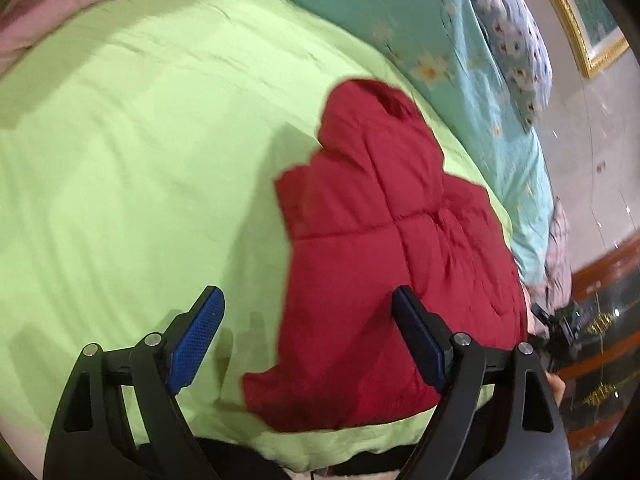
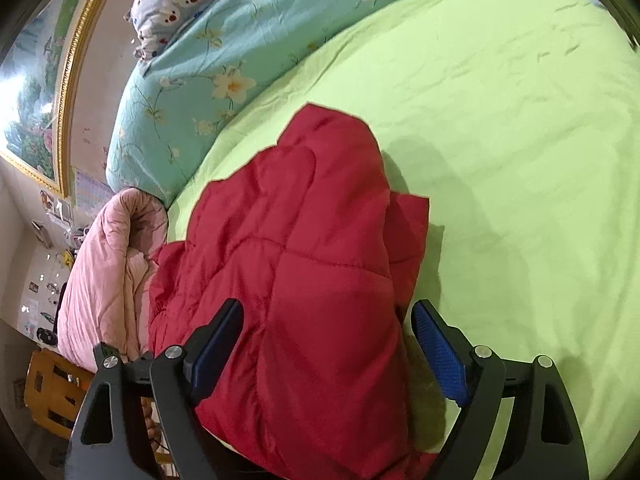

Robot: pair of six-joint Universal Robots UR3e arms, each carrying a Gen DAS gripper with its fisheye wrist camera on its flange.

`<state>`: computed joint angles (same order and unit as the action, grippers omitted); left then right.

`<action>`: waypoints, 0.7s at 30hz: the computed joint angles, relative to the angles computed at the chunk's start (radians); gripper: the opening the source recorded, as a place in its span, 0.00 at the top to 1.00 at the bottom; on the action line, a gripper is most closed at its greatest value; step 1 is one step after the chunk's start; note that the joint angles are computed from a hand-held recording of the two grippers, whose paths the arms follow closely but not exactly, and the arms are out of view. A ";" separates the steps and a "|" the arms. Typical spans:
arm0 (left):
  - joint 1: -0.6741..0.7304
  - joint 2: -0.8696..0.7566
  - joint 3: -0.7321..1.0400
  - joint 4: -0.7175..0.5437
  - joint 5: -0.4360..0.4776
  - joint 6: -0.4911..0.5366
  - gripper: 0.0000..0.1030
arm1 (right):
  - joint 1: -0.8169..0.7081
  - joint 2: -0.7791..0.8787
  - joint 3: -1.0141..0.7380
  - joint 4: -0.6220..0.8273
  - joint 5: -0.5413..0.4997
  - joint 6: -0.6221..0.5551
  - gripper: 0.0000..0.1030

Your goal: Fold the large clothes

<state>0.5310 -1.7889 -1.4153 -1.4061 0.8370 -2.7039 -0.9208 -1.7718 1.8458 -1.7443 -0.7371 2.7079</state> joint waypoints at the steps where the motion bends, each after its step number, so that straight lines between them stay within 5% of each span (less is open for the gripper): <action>1: 0.019 0.032 -0.025 0.003 -0.010 0.014 0.16 | -0.004 -0.020 0.004 0.006 0.000 -0.004 0.15; 11: -0.001 0.262 -0.113 -0.098 -0.120 0.159 0.16 | 0.098 -0.283 0.073 -0.165 -0.114 0.070 0.15; 13: -0.039 0.273 -0.134 -0.058 -0.113 0.139 0.16 | 0.180 -0.269 0.058 -0.217 -0.147 0.090 0.20; 18: -0.139 0.289 -0.199 0.060 -0.076 0.076 0.16 | 0.439 -0.120 -0.010 -0.338 -0.247 0.145 0.58; 21: -0.184 0.286 -0.234 0.114 -0.059 0.061 0.16 | 0.556 -0.030 -0.030 -0.421 -0.314 0.171 0.60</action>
